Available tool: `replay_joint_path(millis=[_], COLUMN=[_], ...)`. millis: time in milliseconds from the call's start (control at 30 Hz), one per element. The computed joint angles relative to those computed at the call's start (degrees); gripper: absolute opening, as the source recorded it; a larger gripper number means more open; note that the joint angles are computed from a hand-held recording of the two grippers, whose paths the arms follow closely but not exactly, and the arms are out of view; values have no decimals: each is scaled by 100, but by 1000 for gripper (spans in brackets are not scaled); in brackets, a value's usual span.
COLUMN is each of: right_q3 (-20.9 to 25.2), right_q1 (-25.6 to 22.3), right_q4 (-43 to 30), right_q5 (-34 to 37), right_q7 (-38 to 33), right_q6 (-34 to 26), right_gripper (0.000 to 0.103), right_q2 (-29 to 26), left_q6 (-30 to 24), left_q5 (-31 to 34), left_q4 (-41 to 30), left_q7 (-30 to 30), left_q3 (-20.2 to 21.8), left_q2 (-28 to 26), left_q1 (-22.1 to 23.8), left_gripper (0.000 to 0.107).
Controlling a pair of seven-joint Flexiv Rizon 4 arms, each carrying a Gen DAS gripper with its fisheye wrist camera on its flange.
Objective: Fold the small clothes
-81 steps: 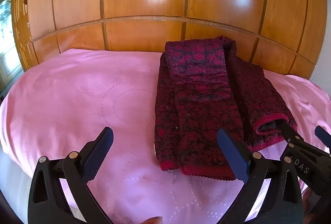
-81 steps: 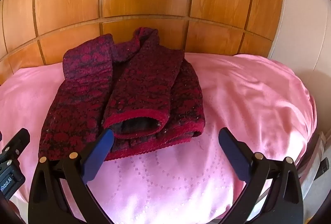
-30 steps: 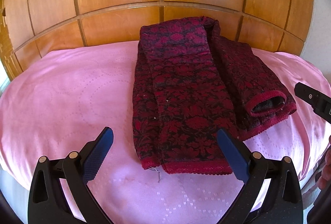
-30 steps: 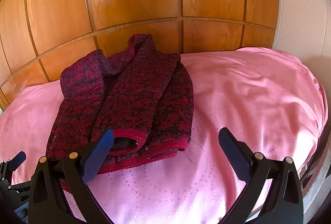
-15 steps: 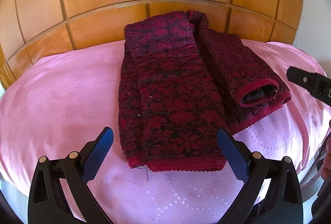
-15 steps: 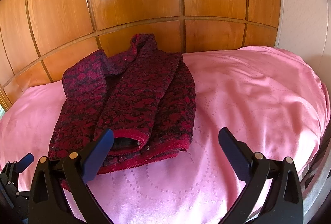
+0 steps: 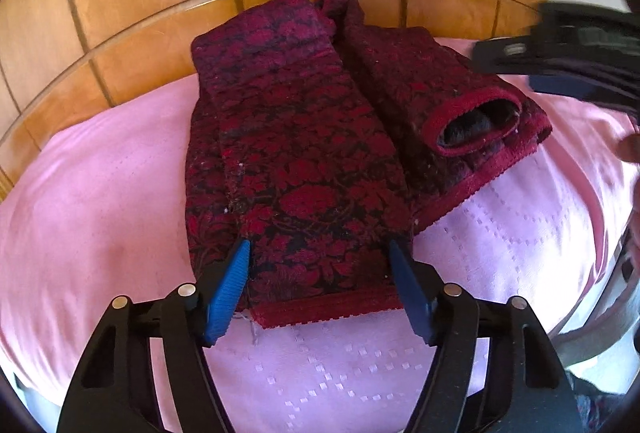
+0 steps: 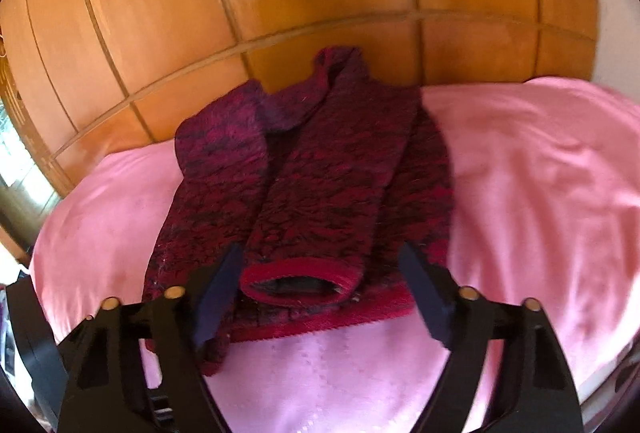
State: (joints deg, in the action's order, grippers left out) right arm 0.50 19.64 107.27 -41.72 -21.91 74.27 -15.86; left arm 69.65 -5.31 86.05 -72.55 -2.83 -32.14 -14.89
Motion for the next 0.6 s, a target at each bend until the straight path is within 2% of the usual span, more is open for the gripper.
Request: replay_joint_path(millis=[133, 200, 233, 267, 300, 367, 400, 433, 467, 533, 600], right_q3=[383, 291, 310, 279, 170, 194, 176, 26, -50, -154, -501], right_q1=[-173, -75, -97, -87, -37, -145, -200, -176, -171, -282, -270], right_q4=[-585, -714, -720, -679, -602, -482, -424, -344, -334, -353, -334], right_q5=[1037, 1117, 1193, 1193, 1063, 1215, 1266, 1092, 976, 861, 198], right_q7=[-870, -956, -1080, -1131, -1077, -1142, -1145, -1011, -930, -833, -395], right_q6=[-555, -859, -768, -687, -593, -371, -228, -137, -152, -128, -299], right_gripper=[73, 42, 36, 25, 20, 14, 13, 10, 0, 0, 0], right_q2=[-497, -555, -551, -515, -428, -288, -207, -110, -65, 11, 106], left_q6=[313, 377, 435, 505, 572, 473, 298, 215, 109, -181, -397], left_q5=[60, 6, -40, -100, -250, -755, -1206, -1437, -1683, -2039, -2562], left_q4=[41, 73, 106, 154, 230, 333, 374, 346, 301, 69, -147], left_q7=[323, 581, 693, 828, 1010, 1368, 1636, 1735, 1810, 1762, 1761], left_q3=[-110, -237, -297, -378, -549, -989, -1303, -1431, -1497, -1424, -1483], left_q2=[-76, -92, -85, -63, -7, 87, 143, 143, 153, 129, 88], left_q1=[53, 138, 178, 235, 370, 717, 971, 1074, 1147, 1169, 1295], left_gripper=[67, 53, 47, 34, 22, 15, 12, 11, 10, 10, 10])
